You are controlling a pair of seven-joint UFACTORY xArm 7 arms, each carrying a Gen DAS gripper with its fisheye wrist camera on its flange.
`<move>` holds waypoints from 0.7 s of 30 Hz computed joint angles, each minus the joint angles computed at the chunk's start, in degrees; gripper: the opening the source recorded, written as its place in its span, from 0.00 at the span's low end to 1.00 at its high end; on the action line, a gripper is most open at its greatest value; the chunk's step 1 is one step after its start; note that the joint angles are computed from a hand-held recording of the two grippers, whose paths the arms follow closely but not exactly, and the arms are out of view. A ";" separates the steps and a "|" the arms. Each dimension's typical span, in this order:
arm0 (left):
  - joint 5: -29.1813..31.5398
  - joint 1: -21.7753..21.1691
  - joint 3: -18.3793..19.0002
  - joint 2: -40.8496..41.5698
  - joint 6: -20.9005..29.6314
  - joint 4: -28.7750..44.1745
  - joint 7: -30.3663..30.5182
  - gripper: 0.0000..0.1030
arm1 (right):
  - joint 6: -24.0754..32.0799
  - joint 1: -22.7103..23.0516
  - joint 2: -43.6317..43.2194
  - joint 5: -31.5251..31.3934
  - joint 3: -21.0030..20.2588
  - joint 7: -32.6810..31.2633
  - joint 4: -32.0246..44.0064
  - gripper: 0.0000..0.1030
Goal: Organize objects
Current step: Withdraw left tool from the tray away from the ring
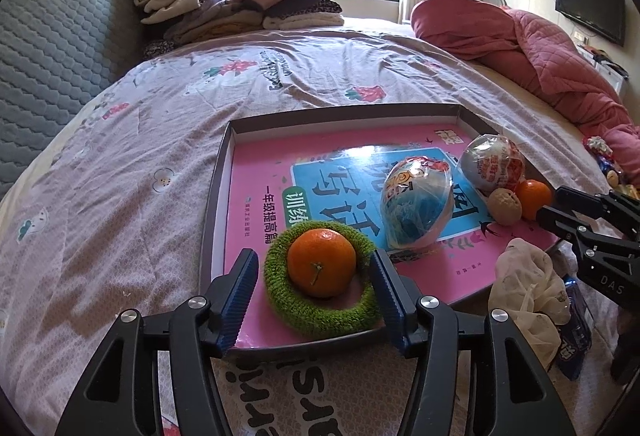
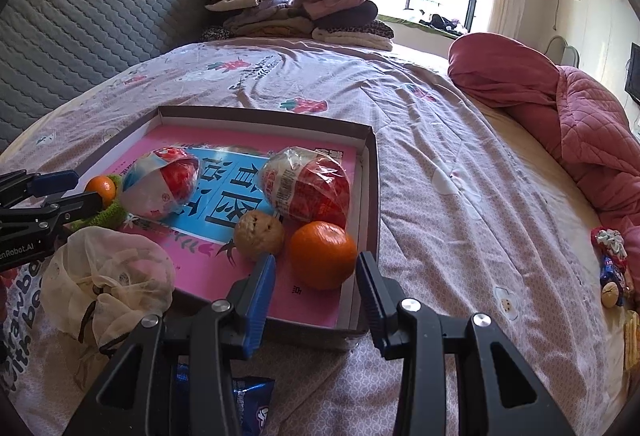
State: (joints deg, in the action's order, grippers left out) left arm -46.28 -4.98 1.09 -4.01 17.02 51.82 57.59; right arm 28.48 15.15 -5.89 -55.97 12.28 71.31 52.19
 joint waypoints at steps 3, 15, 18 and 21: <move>-0.33 0.01 0.14 -0.15 0.68 0.12 0.33 0.61 | -0.17 -0.05 -0.23 -0.05 -0.01 0.12 -0.25 0.41; -1.08 -0.32 0.51 -1.20 0.95 -0.15 0.50 0.61 | -0.44 -0.02 -0.06 0.67 0.02 -0.23 -0.10 0.43; -1.52 -0.52 0.67 -1.57 1.00 -0.24 0.77 0.61 | -0.80 -0.08 -0.24 0.97 -0.05 -0.25 -0.28 0.44; -2.30 -0.75 1.01 -2.24 1.04 -0.54 1.51 0.61 | -1.45 -0.25 -0.42 1.36 -0.11 -0.29 -0.45 0.45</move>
